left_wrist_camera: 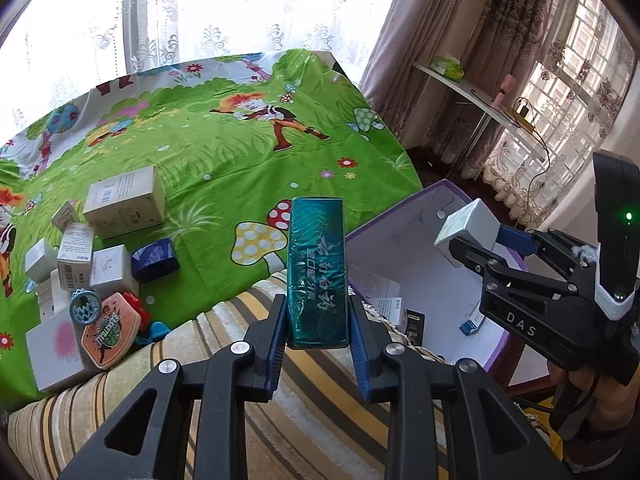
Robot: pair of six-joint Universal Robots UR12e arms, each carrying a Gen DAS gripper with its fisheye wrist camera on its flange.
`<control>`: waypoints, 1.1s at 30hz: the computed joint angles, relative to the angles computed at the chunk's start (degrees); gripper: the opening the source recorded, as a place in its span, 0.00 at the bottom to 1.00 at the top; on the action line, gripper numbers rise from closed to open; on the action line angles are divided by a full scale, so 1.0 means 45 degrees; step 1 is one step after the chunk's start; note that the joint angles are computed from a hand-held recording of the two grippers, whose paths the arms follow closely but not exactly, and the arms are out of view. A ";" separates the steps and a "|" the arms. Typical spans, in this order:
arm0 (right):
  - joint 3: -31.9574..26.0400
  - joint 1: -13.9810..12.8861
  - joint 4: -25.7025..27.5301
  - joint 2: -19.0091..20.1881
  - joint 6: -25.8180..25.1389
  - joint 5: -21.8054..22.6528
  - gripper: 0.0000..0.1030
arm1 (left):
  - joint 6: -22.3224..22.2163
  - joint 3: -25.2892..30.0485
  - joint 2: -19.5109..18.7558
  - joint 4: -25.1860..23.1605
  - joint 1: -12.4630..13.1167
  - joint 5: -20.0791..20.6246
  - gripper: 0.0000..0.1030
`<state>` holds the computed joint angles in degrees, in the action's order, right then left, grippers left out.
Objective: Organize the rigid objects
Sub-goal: 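Carry both boxes over the purple box and open the left tool to drop the teal box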
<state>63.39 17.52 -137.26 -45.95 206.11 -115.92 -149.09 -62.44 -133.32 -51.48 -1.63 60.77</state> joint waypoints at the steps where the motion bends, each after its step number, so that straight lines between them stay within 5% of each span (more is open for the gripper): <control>1: 0.0083 -0.0016 -0.0002 -0.0047 0.0080 -0.0045 0.50 | 0.0111 -0.0044 0.0031 -0.0056 -0.0034 -0.0025 0.29; 26: 0.1374 -0.0389 0.0362 -0.0828 0.2079 -0.0629 0.50 | 0.2251 -0.0151 0.0232 -0.1343 -0.0742 -0.0566 0.32; 28: 0.1387 -0.0396 0.0418 -0.0852 0.2276 -0.0675 0.54 | 0.2330 -0.0244 0.0278 -0.1210 -0.0749 -0.0493 0.42; 33: 0.1364 -0.0388 0.0134 -0.0842 0.2121 -0.0437 0.66 | 0.1796 -0.0303 0.0289 -0.0746 -0.0683 -0.0251 0.46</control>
<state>69.53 15.78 -136.66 -49.74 215.66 -117.88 -141.01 -63.80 -132.02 -54.83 -4.70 59.64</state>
